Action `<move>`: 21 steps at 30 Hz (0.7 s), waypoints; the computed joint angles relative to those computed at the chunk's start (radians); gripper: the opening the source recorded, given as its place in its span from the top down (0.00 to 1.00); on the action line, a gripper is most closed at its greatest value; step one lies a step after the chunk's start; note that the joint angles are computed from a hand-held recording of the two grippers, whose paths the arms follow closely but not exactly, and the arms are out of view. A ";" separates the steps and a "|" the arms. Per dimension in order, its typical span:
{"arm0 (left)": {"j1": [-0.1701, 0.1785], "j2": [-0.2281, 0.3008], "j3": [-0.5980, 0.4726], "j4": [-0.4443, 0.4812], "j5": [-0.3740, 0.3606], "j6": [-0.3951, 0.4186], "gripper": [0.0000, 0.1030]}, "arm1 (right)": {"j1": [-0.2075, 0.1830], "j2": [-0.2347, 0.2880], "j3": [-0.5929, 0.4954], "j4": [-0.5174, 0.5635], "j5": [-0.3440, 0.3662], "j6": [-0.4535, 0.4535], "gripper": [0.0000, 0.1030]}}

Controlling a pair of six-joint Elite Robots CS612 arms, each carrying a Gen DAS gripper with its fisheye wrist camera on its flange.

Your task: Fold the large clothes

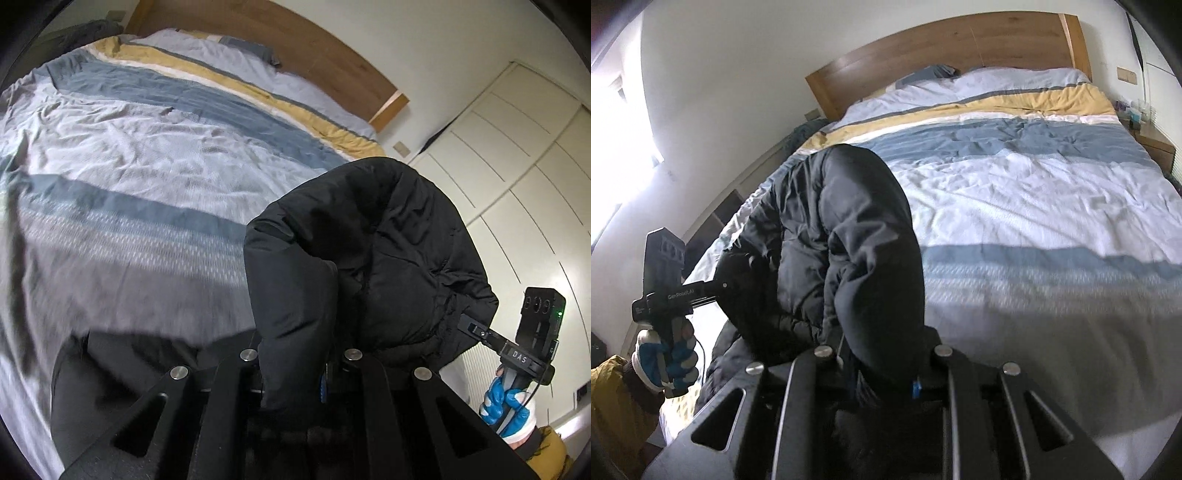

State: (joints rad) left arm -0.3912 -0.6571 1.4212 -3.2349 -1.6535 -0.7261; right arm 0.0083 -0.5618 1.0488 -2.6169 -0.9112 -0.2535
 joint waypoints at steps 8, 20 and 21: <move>-0.037 -0.033 0.158 -0.171 0.017 -0.006 0.86 | -0.020 -0.094 0.249 -0.164 0.030 -0.025 0.81; -0.083 -0.076 0.297 -0.226 0.097 0.036 0.86 | -0.046 -0.137 0.428 -0.316 0.040 0.003 0.78; -0.088 -0.083 0.307 -0.220 0.104 0.038 0.85 | -0.049 -0.144 0.443 -0.319 0.040 0.003 0.78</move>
State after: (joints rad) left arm -0.4788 -0.7397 1.7281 -3.4545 -1.5494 -0.6885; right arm -0.0408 -0.7055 1.4914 -2.9360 -0.8713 -0.2503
